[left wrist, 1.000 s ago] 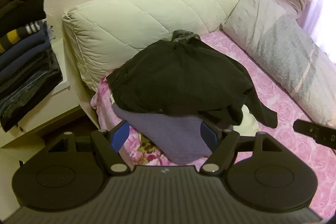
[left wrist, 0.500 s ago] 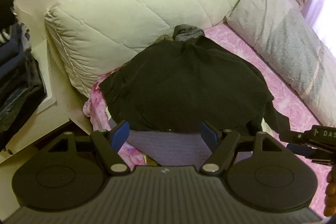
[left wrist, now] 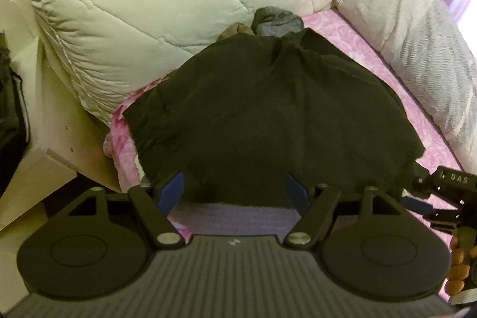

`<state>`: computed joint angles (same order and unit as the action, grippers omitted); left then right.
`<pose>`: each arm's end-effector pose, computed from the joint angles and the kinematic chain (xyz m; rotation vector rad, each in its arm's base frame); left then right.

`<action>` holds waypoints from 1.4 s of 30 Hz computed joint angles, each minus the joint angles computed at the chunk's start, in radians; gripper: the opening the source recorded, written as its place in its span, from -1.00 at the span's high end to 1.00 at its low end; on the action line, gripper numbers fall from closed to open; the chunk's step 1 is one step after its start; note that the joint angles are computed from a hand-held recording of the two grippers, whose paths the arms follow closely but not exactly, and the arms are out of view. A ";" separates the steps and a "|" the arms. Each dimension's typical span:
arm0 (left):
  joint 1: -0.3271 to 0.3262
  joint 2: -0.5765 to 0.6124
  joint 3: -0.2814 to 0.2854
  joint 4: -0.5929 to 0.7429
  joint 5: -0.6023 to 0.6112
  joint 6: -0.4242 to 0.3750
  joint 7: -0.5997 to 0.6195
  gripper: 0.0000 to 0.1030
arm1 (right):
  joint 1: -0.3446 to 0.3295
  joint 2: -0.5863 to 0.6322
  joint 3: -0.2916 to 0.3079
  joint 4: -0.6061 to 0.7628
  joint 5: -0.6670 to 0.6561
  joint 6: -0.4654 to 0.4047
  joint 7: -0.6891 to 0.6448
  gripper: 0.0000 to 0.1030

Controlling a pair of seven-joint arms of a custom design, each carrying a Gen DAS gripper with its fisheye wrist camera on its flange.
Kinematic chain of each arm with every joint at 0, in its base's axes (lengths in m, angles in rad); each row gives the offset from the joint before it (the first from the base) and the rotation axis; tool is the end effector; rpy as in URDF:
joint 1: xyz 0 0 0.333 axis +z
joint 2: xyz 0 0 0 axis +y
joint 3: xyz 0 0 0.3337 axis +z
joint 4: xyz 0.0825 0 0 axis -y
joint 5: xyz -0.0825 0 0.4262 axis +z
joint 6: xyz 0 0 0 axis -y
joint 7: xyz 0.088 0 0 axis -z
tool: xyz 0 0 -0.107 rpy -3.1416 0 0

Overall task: Fold clothes
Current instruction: 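Grasp the black garment with the right tool and lift it off the pile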

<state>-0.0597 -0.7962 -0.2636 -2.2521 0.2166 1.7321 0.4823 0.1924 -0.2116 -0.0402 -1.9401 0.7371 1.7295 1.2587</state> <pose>0.3314 -0.1287 0.6709 -2.5040 1.0006 -0.2856 0.5210 0.1404 0.6082 -2.0517 1.4453 0.6273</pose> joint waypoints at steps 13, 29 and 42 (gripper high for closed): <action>0.029 0.025 0.026 -0.021 0.000 0.030 0.018 -0.39 | 0.025 0.018 -0.006 -0.093 0.271 0.009 -0.218 0.31; 0.096 -0.048 -0.044 0.133 0.193 -0.018 -0.026 -0.37 | -0.017 -0.122 -0.137 0.005 0.693 -0.176 -0.083 0.82; 0.009 0.156 -0.176 0.353 0.196 0.213 -0.027 -0.37 | -0.132 -0.124 -0.432 0.315 0.930 -0.088 -0.126 0.82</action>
